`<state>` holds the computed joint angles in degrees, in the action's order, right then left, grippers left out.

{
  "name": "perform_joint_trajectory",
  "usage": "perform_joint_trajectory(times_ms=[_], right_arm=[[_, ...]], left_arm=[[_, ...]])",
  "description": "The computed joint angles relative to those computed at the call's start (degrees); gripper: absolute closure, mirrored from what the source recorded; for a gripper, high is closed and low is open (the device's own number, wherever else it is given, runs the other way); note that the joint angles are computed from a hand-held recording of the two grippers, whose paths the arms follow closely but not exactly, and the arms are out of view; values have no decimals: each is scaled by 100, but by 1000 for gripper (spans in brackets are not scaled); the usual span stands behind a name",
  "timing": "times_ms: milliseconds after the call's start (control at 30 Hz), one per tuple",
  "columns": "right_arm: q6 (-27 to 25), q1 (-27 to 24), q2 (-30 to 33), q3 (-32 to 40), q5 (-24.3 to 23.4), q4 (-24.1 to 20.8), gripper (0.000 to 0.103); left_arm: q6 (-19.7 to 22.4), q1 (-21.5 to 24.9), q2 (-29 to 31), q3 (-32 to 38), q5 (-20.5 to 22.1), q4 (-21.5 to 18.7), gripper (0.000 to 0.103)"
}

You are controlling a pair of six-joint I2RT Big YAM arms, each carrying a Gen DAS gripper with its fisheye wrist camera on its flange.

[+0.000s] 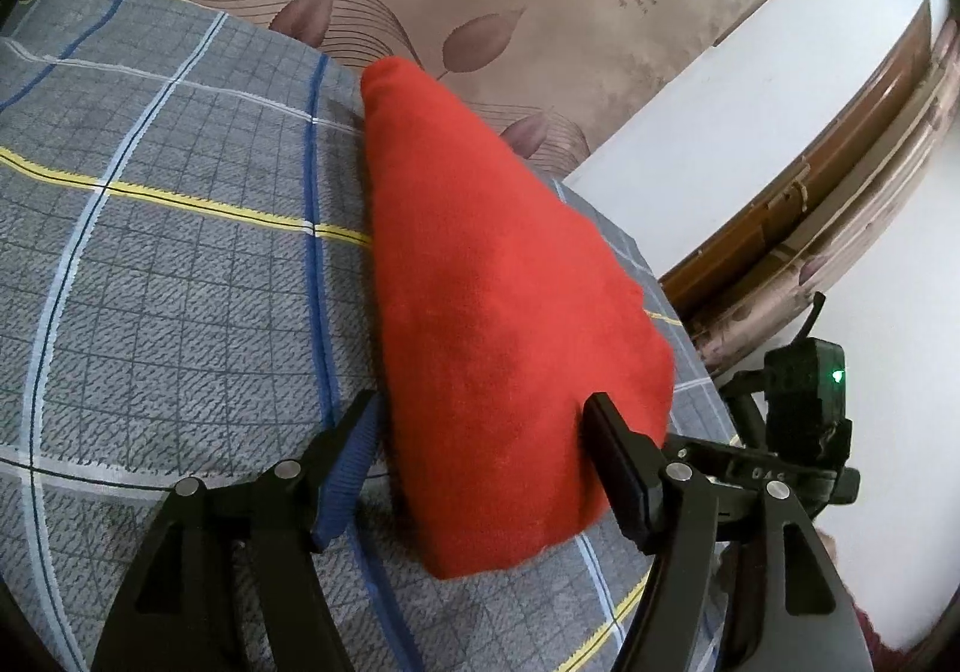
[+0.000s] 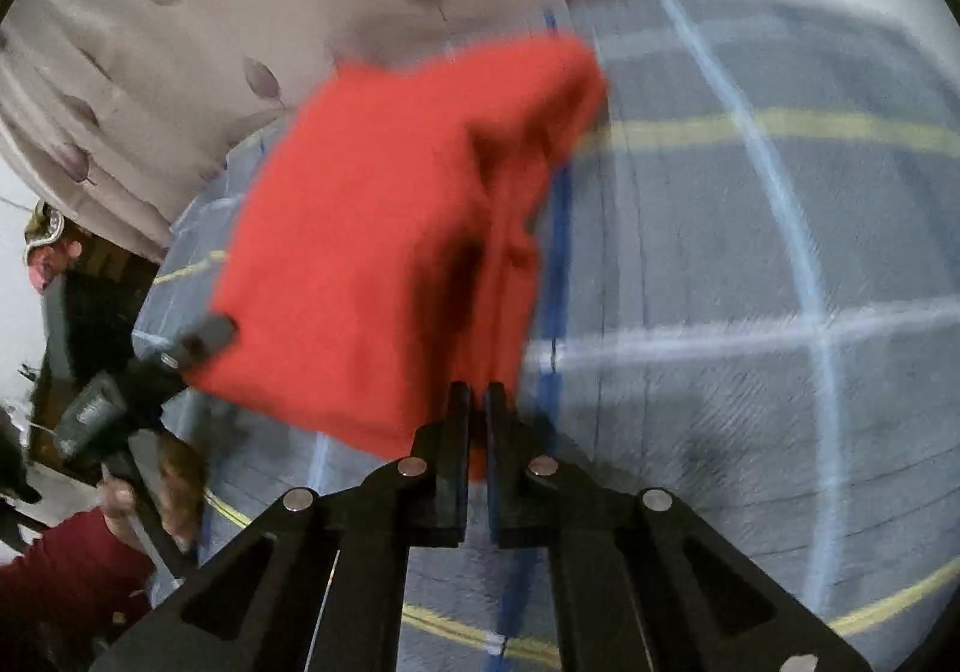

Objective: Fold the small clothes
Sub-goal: 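Open the right gripper and release the folded red sweater bundle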

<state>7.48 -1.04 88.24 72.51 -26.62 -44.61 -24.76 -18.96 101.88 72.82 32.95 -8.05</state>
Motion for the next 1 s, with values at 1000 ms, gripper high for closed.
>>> perform_joint_trajectory(times_ms=[1000], right_arm=[[-249,209,-212,-72,586,-14,99]], left_arm=[[-52,-3,-56,-89,-164,72,31]])
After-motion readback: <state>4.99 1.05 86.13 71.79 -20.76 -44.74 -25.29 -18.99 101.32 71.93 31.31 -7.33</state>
